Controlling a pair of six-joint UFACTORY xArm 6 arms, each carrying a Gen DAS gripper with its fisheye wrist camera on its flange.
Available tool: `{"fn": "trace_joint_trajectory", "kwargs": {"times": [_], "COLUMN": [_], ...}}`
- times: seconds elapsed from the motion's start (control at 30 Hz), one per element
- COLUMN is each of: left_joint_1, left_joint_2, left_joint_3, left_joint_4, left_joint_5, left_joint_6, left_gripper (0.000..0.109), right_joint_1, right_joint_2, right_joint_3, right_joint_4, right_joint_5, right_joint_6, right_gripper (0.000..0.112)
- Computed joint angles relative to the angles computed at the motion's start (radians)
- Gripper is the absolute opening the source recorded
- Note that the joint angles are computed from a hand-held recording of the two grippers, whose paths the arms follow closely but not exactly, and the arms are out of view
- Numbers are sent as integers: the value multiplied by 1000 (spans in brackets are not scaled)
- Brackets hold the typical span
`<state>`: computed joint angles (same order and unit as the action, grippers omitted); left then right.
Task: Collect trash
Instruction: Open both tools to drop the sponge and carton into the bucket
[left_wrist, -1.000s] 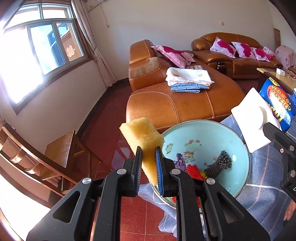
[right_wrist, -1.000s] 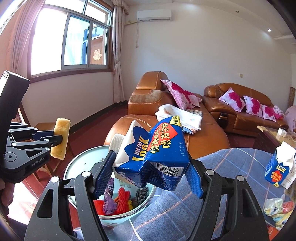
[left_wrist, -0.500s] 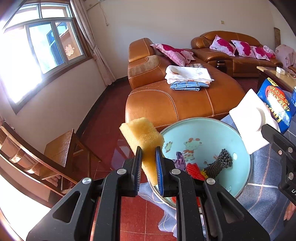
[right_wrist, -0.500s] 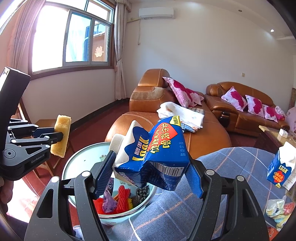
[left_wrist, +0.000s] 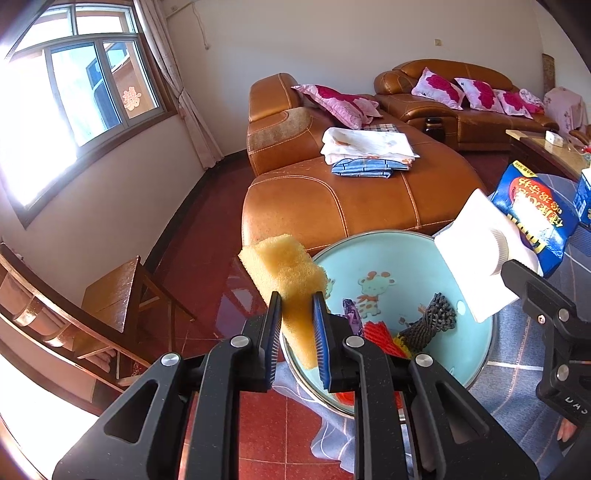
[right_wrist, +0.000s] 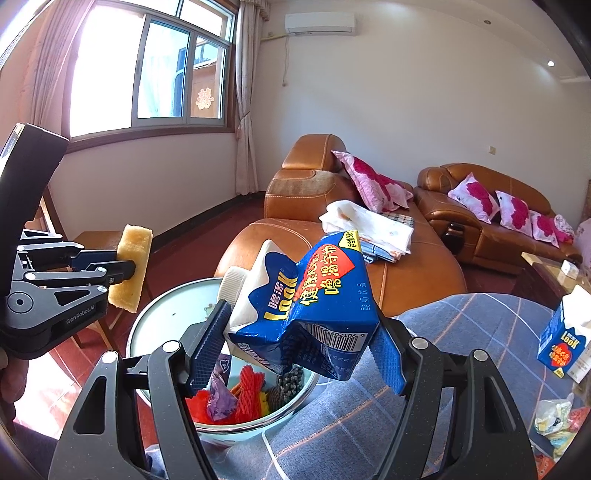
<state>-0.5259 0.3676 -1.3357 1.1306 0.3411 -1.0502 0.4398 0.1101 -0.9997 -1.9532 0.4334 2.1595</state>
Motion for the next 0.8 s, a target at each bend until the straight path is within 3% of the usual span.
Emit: {"fn": "trace_joint_trajectory", "kwargs": {"times": [0.1,0.17,0.37,0.8], "left_joint_1": [0,-1,-4,-10], "left_joint_2": [4,2,2,3], "left_joint_3": [0,3,3,7], "left_joint_4": [-18,-10,16,16], "left_joint_5": [-8,-11,-15,-20], "left_joint_6": [19,15,-12,-11], "left_gripper": [22,31,48,52], "right_joint_1": [10,12,12,25], "right_joint_2": [3,3,-1,-5], "right_joint_3": [-1,-3,5,20], "right_joint_4": [-29,-32,-11,2], "right_joint_5": [8,11,29,56], "right_joint_6": [6,3,-1,4], "right_gripper": [76,82,82,83]}}
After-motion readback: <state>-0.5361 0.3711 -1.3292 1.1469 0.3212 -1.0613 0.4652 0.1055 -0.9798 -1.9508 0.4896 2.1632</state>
